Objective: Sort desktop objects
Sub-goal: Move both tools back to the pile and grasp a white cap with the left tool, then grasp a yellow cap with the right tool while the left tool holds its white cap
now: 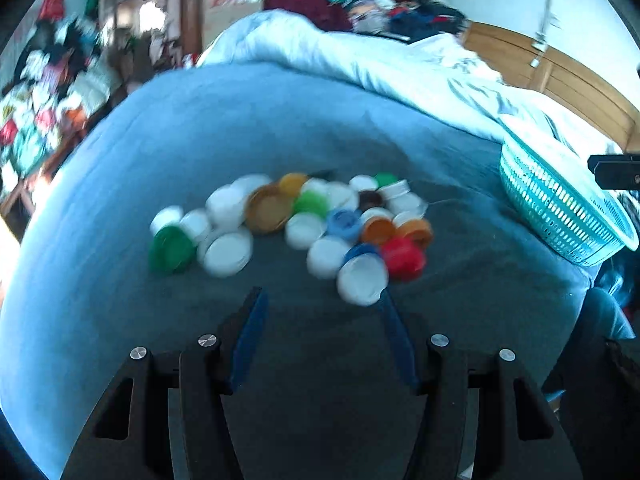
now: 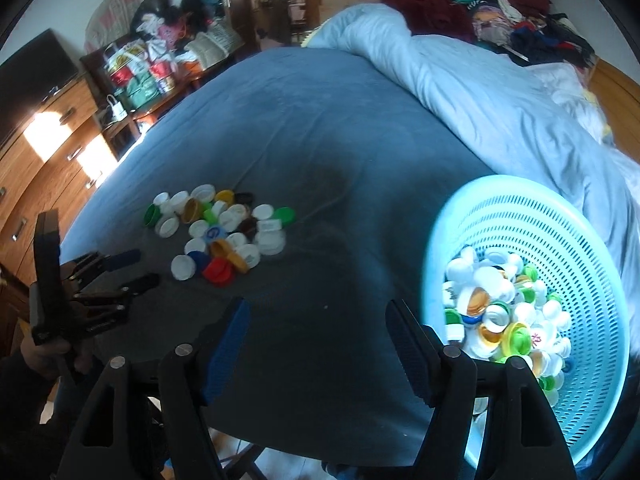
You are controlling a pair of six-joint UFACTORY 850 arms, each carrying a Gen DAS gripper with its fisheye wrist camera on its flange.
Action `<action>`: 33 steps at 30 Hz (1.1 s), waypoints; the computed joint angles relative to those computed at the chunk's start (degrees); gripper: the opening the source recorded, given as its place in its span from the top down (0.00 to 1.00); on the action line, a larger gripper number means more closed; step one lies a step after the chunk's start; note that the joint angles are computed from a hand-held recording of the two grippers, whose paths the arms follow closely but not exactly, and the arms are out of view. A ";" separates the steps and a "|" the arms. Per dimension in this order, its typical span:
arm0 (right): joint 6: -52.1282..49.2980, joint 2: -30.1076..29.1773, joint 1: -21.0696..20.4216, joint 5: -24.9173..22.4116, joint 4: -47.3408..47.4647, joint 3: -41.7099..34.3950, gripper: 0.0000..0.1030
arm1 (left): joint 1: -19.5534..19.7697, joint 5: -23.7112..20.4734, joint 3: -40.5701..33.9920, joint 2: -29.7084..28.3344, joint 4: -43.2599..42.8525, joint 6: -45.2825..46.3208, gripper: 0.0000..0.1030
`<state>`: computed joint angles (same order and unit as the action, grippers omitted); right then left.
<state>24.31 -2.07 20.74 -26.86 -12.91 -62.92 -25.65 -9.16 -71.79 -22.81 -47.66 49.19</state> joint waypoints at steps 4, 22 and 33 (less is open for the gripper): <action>0.47 -0.20 -0.04 -0.68 -0.05 -0.14 0.27 | -1.18 0.34 -2.44 -2.54 0.34 -0.57 0.49; -21.35 -6.43 -0.72 2.46 20.39 -2.28 0.51 | 2.40 -4.48 1.94 1.82 -17.53 8.67 0.76; -38.40 -20.70 1.41 3.46 25.34 -12.37 0.61 | 3.40 -6.97 3.13 2.87 -19.06 6.97 0.76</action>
<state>-14.09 -22.77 22.15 -23.40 12.43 -75.29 -22.25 -16.13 -68.67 -19.94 -66.72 56.15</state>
